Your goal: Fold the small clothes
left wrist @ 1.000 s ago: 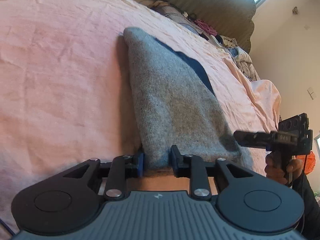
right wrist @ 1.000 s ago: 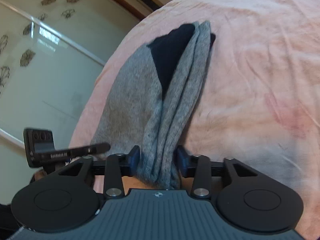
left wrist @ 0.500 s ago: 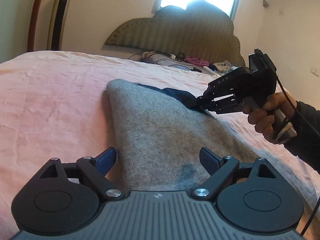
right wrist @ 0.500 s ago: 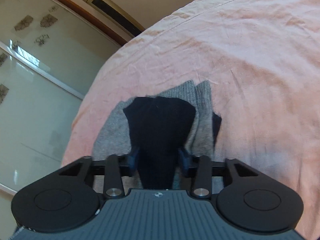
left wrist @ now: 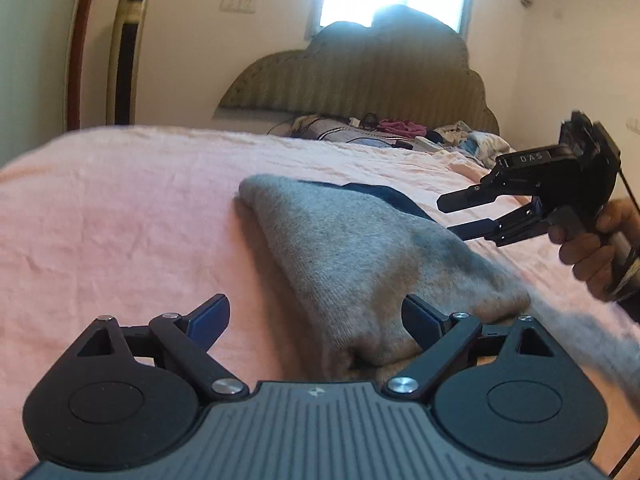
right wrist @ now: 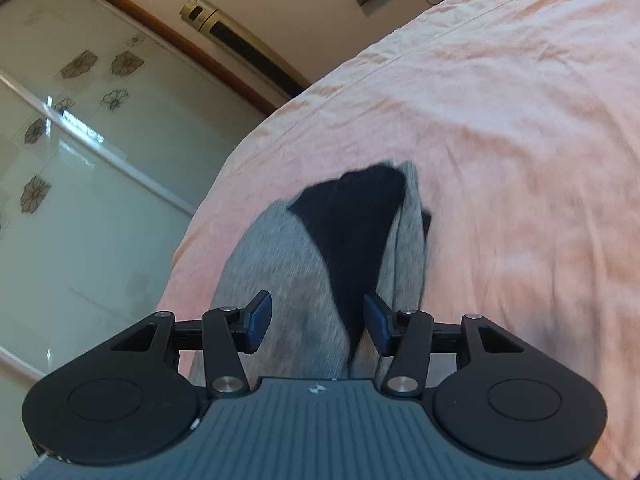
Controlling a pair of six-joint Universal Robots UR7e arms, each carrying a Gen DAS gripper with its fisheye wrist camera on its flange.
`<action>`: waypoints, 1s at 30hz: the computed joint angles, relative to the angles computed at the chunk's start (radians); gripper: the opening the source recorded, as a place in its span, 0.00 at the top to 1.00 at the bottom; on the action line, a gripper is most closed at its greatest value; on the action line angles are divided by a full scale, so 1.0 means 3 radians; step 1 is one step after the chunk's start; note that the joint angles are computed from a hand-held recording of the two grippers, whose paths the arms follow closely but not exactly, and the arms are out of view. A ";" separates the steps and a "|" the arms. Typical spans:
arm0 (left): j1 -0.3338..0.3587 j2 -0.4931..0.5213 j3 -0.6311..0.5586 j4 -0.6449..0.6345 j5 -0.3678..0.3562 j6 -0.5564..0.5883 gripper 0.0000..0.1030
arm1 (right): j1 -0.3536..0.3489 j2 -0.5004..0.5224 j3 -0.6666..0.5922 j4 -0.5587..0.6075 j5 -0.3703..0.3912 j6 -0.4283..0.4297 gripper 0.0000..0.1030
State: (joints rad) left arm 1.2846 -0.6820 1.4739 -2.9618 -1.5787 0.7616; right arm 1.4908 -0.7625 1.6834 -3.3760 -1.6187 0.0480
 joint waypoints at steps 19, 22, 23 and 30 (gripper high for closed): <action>-0.0196 -0.0037 0.0366 -0.0468 0.0663 0.1022 0.38 | 0.0174 -0.0090 0.0354 0.0186 -0.0312 -0.0261 0.76; -0.0199 -0.0035 0.0383 -0.0515 0.0666 0.1096 0.37 | 0.0182 -0.0061 0.0320 0.0211 -0.0339 -0.0291 0.78; -0.0203 -0.0020 0.0364 -0.0526 0.0685 0.1076 0.37 | 0.0189 -0.0055 0.0315 0.0215 -0.0353 -0.0319 0.81; -0.0202 0.0094 0.0361 -0.0787 0.0499 0.1378 0.81 | 0.0206 -0.0111 0.0374 -0.0110 -0.0125 -0.0352 0.84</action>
State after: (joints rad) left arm 1.2239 -0.6537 1.5821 -3.1977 -1.4291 1.1749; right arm 1.5527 -0.7957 1.7956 -3.4090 -1.6563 -0.0575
